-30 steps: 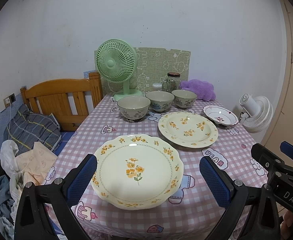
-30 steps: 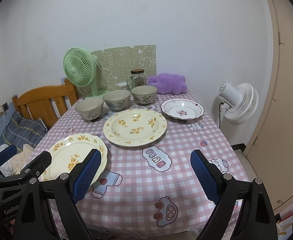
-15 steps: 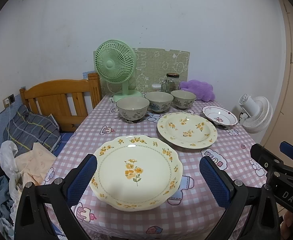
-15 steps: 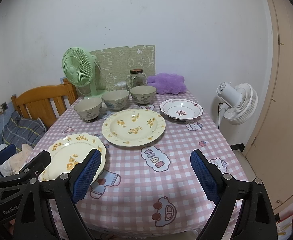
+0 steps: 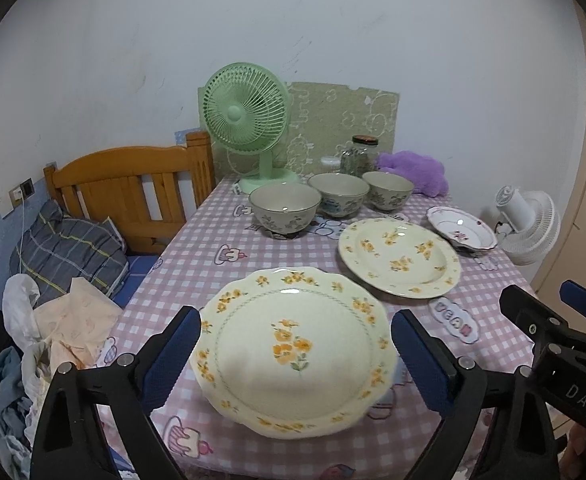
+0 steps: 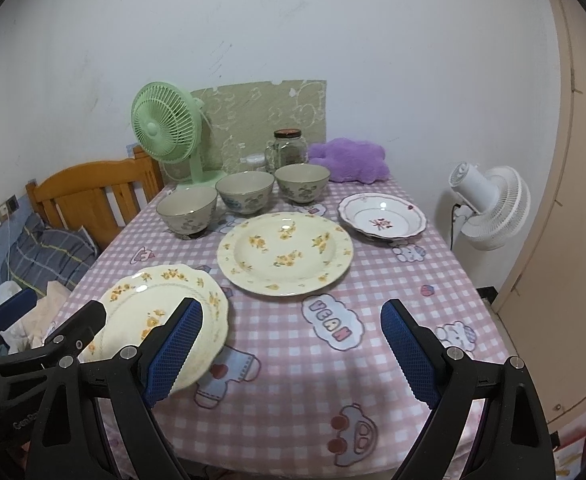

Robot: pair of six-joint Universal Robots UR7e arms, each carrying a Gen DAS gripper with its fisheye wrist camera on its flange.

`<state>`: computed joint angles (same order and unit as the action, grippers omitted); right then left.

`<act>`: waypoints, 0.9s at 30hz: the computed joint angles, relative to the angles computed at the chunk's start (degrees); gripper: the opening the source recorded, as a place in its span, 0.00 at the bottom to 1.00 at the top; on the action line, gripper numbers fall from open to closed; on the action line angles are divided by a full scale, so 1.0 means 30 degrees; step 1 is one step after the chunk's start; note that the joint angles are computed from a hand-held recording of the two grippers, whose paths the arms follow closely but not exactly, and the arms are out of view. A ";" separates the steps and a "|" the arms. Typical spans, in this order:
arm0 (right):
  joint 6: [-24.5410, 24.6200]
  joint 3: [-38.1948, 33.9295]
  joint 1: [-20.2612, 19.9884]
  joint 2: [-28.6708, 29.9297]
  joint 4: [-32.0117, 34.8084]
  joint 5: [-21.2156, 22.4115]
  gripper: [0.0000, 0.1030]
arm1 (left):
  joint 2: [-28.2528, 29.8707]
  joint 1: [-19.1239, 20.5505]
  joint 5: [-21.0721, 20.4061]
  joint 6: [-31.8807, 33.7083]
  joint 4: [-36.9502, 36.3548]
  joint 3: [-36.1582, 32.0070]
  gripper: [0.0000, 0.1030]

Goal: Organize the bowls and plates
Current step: 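Grasp the scalloped yellow-flower plate rim with both tools and lift it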

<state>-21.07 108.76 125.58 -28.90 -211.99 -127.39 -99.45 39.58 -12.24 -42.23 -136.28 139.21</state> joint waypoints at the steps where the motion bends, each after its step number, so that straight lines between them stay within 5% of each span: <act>1: 0.0102 -0.0270 0.0035 0.0151 0.0286 -0.0015 0.90 | 0.0024 0.0242 -0.0075 0.0494 -0.0364 -0.0063 0.92; 10: 0.1305 -0.3452 0.0339 0.2081 0.3645 -0.0306 0.90 | 0.0766 0.3232 -0.1905 0.6883 -0.5780 -0.1106 0.80; 27: 0.5848 -0.8891 0.0048 0.5781 1.1427 -0.2833 0.81 | 0.2679 0.9005 -0.6401 1.0864 -0.5705 -0.3901 0.67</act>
<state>-3.53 82.08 125.72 -11.56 -177.71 -135.89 -91.42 66.60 -31.44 -9.64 -153.39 127.51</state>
